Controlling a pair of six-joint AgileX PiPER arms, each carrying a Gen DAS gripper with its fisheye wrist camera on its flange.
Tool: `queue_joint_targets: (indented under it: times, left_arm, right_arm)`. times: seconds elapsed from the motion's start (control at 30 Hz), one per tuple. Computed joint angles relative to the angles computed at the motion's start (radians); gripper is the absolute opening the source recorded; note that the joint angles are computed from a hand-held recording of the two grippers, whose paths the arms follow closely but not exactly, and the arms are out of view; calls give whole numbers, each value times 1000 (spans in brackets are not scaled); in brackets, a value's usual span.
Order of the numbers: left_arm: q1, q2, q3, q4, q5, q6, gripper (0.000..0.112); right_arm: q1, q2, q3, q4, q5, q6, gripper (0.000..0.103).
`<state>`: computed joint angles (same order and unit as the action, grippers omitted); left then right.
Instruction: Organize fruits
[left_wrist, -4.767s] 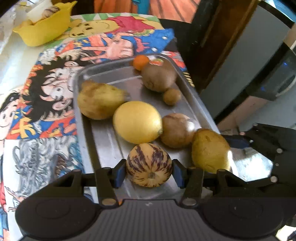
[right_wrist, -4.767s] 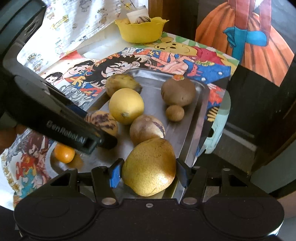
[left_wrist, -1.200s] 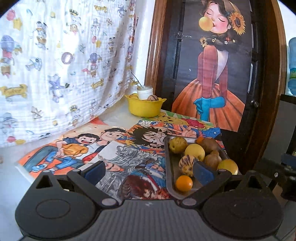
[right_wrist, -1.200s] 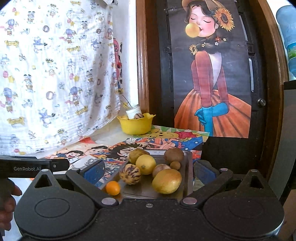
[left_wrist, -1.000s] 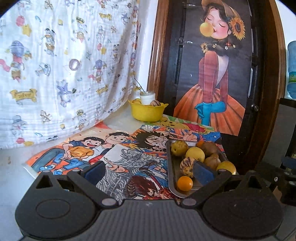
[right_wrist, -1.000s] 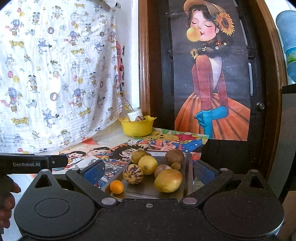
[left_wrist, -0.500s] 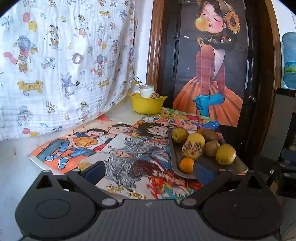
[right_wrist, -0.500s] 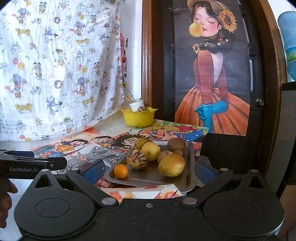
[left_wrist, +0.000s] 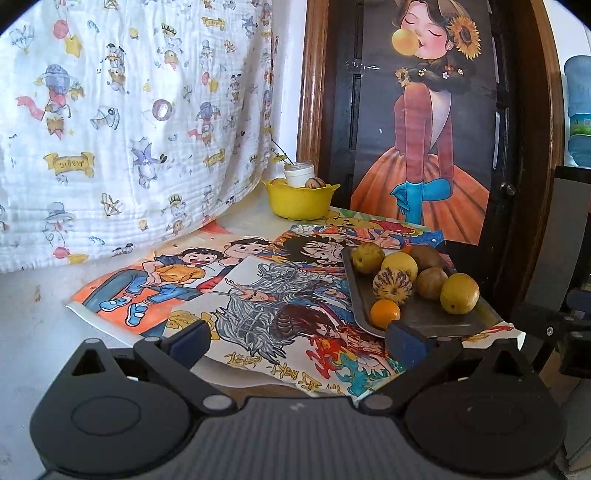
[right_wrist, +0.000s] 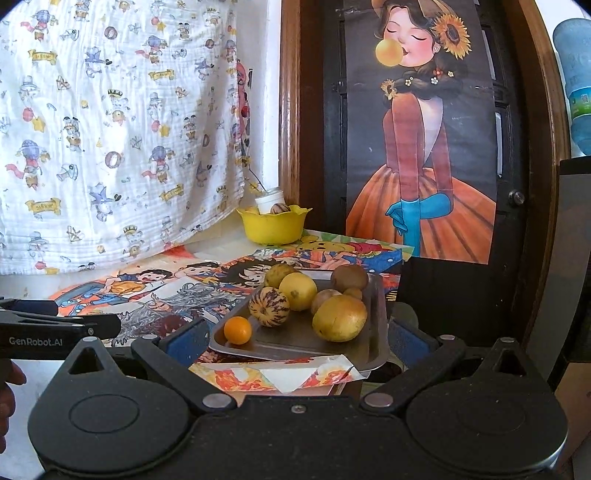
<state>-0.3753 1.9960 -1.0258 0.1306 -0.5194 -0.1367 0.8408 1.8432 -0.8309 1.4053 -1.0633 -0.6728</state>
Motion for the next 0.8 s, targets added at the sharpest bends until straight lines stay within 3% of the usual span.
queue_joint_targets:
  times: [0.8]
  left_arm:
    - [4, 3, -4, 14, 1, 2, 102]
  right_arm:
    - [-1, 2, 3, -2, 5, 7, 102]
